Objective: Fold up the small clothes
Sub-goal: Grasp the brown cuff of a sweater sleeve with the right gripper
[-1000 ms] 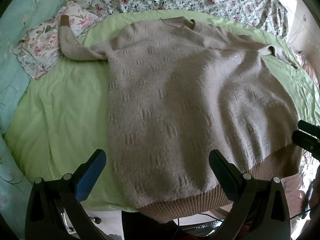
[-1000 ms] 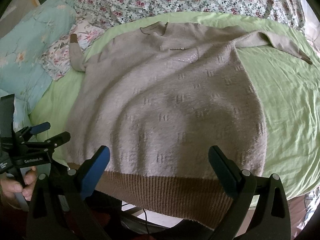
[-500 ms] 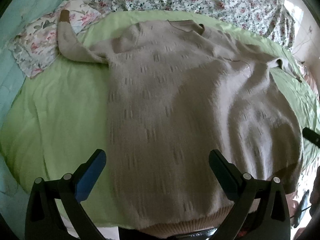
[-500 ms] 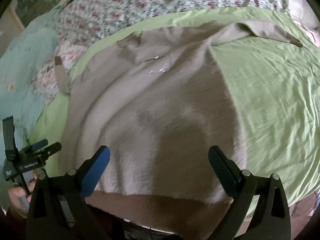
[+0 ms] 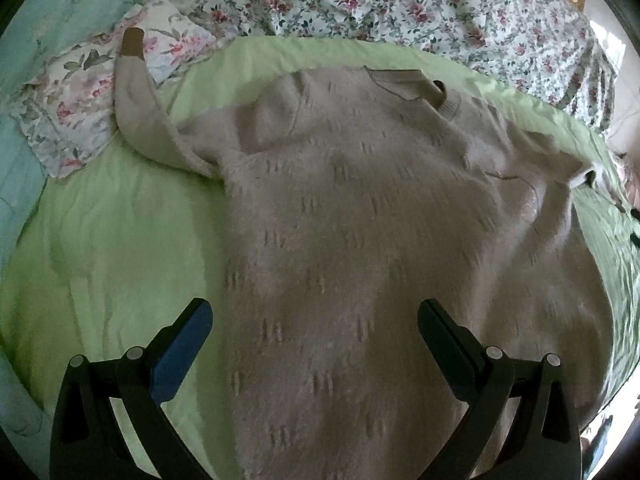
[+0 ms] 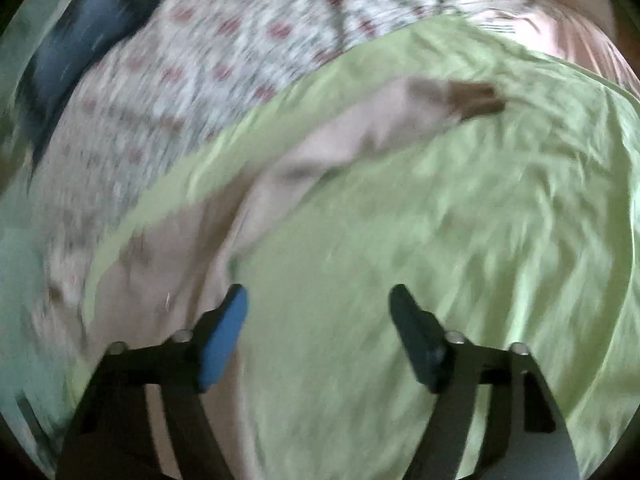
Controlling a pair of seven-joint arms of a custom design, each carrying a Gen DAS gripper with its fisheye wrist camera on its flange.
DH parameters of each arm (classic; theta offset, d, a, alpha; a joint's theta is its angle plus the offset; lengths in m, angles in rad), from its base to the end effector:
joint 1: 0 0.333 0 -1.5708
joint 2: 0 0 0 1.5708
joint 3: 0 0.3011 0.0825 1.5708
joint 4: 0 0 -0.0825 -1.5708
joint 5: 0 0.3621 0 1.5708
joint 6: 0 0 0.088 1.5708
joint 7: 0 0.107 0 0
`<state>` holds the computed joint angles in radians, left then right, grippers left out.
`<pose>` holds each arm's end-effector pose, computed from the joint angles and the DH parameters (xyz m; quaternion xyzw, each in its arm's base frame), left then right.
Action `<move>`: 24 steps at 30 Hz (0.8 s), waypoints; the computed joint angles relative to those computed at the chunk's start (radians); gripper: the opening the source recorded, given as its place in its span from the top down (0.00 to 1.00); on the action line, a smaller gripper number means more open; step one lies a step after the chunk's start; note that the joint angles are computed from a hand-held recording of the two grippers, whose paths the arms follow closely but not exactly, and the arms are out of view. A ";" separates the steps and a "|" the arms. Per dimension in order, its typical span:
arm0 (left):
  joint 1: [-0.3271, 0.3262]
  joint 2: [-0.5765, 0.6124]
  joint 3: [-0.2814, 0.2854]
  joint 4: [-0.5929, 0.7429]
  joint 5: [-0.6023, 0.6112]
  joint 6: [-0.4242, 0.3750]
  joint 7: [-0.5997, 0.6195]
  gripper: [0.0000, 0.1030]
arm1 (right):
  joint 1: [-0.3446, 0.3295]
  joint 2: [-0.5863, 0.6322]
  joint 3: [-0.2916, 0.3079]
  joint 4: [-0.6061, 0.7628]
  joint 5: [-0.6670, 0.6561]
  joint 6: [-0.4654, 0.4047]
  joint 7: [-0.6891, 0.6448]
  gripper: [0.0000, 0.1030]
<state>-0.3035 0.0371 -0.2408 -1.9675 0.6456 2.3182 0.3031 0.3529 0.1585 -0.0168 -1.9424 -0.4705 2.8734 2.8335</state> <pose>0.4984 -0.2869 0.4828 -0.7826 0.5458 -0.1795 0.2396 0.5745 0.2284 0.4848 -0.4611 0.7956 -0.1379 0.3681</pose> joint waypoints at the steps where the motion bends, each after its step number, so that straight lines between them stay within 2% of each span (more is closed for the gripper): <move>1: 0.000 0.012 0.001 0.009 -0.006 -0.001 0.003 0.01 | -0.013 0.016 -0.021 0.018 -0.004 0.013 0.024 0.35; 3: -0.001 0.042 0.003 0.033 -0.026 -0.003 0.016 0.01 | -0.037 0.056 -0.043 0.072 0.022 -0.006 0.039 0.44; 7: -0.011 0.105 0.015 0.090 -0.058 -0.025 0.063 0.01 | -0.071 0.144 -0.103 0.162 0.060 -0.026 0.077 0.47; 10: -0.021 0.148 0.030 0.137 -0.072 -0.043 0.091 0.01 | -0.108 0.209 -0.118 0.224 0.122 -0.045 0.079 0.47; 12: -0.028 0.172 0.040 0.168 -0.075 -0.051 0.101 0.01 | -0.135 0.252 -0.117 0.254 0.172 -0.011 0.064 0.47; 13: -0.030 0.179 0.045 0.178 -0.074 -0.050 0.102 0.01 | -0.129 0.266 -0.138 0.264 0.171 0.009 0.073 0.47; 14: -0.032 0.188 0.050 0.189 -0.076 -0.043 0.103 0.01 | -0.118 0.281 -0.159 0.285 0.164 0.007 0.077 0.49; 15: -0.034 0.193 0.053 0.194 -0.076 -0.036 0.102 0.01 | -0.115 0.298 -0.170 0.313 0.162 -0.005 0.067 0.60; 16: -0.035 0.200 0.056 0.201 -0.083 -0.030 0.105 0.01 | -0.126 0.319 -0.163 0.347 0.177 -0.020 0.045 0.69; 17: -0.036 0.205 0.057 0.206 -0.089 -0.021 0.107 0.01 | -0.140 0.329 -0.150 0.364 0.201 -0.026 0.023 0.90; 19: -0.040 0.212 0.060 0.212 -0.098 -0.005 0.111 0.01 | -0.155 0.340 -0.127 0.380 0.241 -0.003 -0.017 0.92; 22: -0.045 0.214 0.062 0.210 -0.109 0.016 0.121 0.01 | -0.119 0.344 -0.135 0.425 0.211 0.024 -0.096 0.92; 24: -0.050 0.209 0.062 0.200 -0.112 0.025 0.125 0.01 | -0.118 0.359 -0.082 0.496 0.221 0.004 -0.215 0.92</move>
<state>-0.3533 0.2458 -0.1790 -1.7674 0.5335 2.3429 0.4281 0.2354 0.5175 -0.0988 -1.4460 -0.2497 2.8775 2.6187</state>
